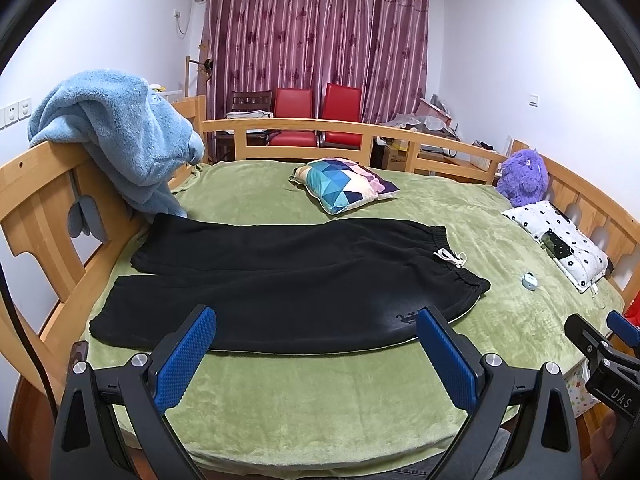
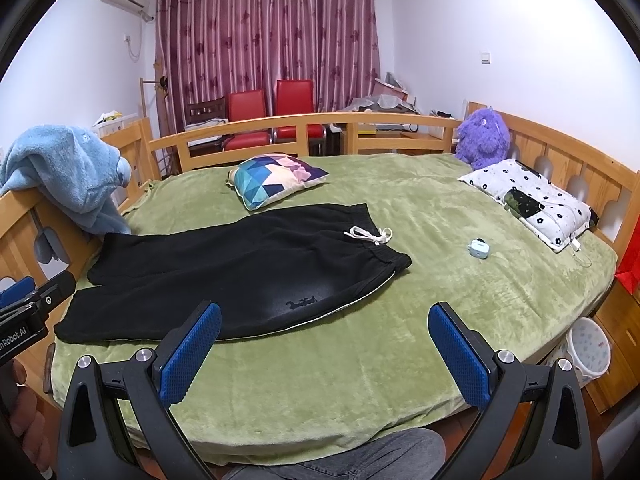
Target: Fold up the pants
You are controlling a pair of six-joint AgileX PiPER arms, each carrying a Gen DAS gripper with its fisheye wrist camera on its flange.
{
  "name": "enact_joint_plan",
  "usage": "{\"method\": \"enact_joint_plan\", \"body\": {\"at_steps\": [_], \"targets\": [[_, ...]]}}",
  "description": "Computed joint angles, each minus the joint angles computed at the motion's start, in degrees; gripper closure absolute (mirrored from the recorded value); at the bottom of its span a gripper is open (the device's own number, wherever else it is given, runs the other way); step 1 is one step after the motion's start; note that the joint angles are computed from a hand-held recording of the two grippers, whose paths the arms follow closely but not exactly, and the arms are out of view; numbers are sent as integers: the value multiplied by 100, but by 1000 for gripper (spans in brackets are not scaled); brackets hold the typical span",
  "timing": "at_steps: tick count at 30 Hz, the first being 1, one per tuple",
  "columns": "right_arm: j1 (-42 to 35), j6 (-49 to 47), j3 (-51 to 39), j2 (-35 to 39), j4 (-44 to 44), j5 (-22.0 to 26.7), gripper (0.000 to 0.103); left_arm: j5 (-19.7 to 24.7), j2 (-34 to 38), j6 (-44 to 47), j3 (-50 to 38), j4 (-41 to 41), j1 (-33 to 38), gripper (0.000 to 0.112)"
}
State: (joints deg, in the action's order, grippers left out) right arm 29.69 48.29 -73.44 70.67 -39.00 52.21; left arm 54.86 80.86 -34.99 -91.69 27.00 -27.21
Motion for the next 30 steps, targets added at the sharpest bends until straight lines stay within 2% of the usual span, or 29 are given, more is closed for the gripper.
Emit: {"method": "enact_joint_plan", "body": {"at_steps": [12,19,26,30], "targets": [[55,2,-159,152,-5,49,1,-57,59,49,-16,-80,88,11],[-109,-35,-253,450,81,-99,1,-150,290,-146,42,237,109,11],[-481,-256,-160,932,255,-511,1,-542,705,5,230,16,667,11],[-821,-357,-41,1290,400,-1009,1,-858,968,608,368,-678,1321,11]]}}
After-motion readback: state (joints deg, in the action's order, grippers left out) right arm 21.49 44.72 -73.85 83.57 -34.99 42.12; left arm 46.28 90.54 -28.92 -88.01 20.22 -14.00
